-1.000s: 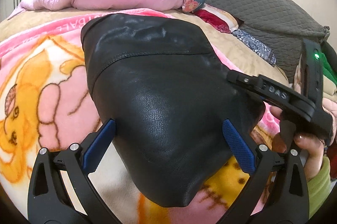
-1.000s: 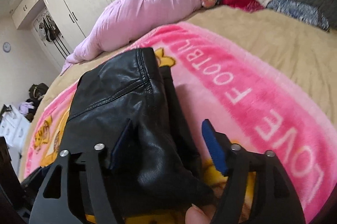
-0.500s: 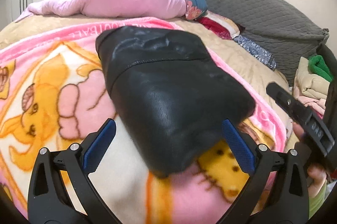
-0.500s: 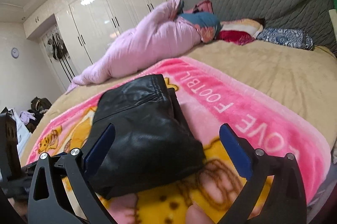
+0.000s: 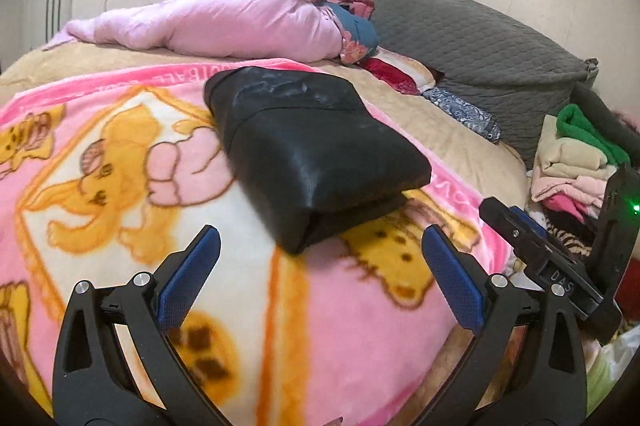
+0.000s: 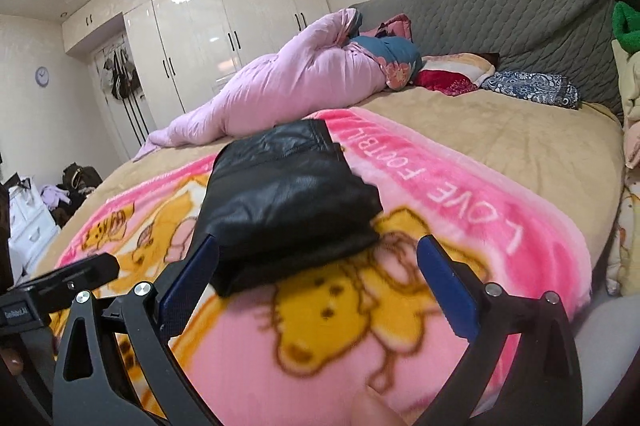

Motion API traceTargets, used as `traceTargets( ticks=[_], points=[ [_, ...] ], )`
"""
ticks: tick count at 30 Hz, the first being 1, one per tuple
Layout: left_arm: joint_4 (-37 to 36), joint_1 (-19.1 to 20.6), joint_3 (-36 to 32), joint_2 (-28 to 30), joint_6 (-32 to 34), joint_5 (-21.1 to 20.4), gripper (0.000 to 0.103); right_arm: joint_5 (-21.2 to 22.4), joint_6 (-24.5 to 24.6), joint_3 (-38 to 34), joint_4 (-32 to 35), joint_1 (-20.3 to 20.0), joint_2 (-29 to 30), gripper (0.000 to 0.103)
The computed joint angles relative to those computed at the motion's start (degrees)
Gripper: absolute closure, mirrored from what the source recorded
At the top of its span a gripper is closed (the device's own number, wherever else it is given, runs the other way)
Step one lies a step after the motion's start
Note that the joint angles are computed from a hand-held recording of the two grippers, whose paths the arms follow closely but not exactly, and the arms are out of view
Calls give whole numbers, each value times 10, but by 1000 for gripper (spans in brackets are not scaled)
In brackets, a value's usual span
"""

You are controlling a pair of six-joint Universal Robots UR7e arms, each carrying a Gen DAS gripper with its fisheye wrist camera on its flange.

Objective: Fold large clothes

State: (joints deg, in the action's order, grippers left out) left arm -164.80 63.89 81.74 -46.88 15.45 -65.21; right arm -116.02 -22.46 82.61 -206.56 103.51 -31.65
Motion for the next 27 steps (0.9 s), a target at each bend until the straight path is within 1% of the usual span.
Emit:
traceTargets(
  ticks=[3, 7, 9, 12, 15, 18, 27],
  points=[
    [-27, 0, 37, -20, 9, -3, 9, -11, 1, 31, -19, 4, -5, 4],
    [-44, 0, 79, -44, 2, 6, 9, -29, -8, 54, -16, 8, -8, 4],
    [-53, -2, 101, -54, 9, 23, 9, -43, -20, 59, -19, 11, -5, 4],
    [-73, -5, 125, -61, 16, 50, 9, -56, -21, 67, -17, 13, -5, 4],
    [-78, -5, 136, -64, 14, 59, 9, -72, -23, 69, -15, 15, -1, 4],
    [-74, -4, 141, -66, 13, 59, 9, -82, -20, 67, -7, 16, 1, 4],
    [-74, -2, 142, -67, 13, 56, 9, -87, -3, 68, 8, 12, 0, 4]
  ],
)
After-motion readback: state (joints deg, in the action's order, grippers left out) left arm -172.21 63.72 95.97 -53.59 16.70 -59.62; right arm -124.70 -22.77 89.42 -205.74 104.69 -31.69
